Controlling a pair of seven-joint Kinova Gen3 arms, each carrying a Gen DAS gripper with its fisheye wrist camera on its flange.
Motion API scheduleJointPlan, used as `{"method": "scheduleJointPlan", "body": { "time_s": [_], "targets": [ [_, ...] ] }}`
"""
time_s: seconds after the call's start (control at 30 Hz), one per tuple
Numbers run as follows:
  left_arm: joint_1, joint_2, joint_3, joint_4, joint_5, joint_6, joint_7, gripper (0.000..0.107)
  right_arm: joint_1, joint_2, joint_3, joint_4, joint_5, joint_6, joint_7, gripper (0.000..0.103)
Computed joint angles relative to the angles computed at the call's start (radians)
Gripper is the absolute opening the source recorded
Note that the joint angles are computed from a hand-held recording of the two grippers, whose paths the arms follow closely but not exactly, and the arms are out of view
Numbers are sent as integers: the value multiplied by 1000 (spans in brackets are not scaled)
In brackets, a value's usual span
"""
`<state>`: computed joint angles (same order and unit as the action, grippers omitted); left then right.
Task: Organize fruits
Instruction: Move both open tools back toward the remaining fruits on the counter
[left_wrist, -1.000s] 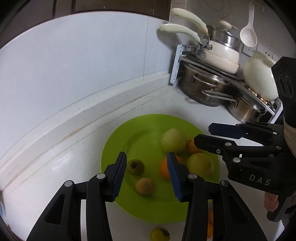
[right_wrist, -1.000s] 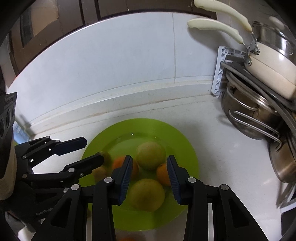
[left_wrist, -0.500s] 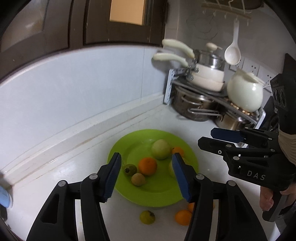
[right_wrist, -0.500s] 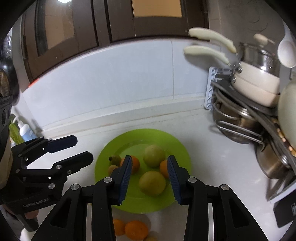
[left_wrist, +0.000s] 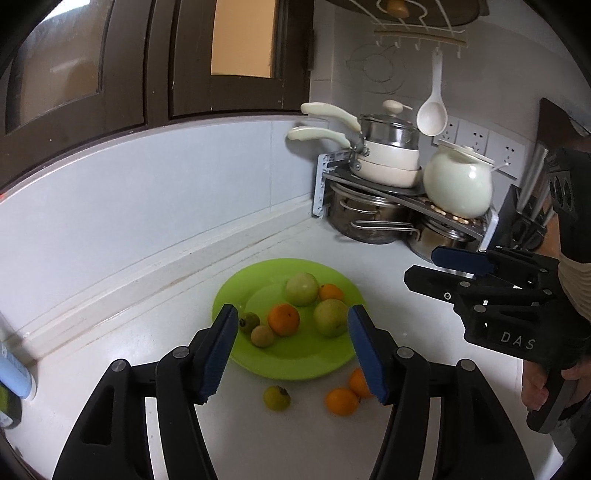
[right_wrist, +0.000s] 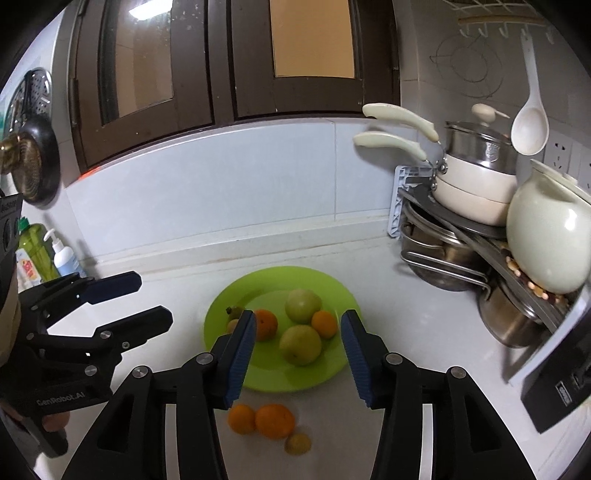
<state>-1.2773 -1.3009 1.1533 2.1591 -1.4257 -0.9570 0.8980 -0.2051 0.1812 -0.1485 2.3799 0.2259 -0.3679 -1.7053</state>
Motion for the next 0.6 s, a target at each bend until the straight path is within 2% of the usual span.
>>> {"method": "scheduleJointPlan", "body": {
  "time_s": [0.33,0.5,0.6],
  "targets": [
    [97,-45,3,38,-23,39,17,63,-58,-43,33,113,-129,-56,119,48],
    [113,-60,18,54,8,33,-16,63,-89,-36,45,151,-210,-69,185,48],
    [123,-68,35,69,43,32,-61,63,-83,-20,40,175,-210,-94,185,48]
  ]
}}
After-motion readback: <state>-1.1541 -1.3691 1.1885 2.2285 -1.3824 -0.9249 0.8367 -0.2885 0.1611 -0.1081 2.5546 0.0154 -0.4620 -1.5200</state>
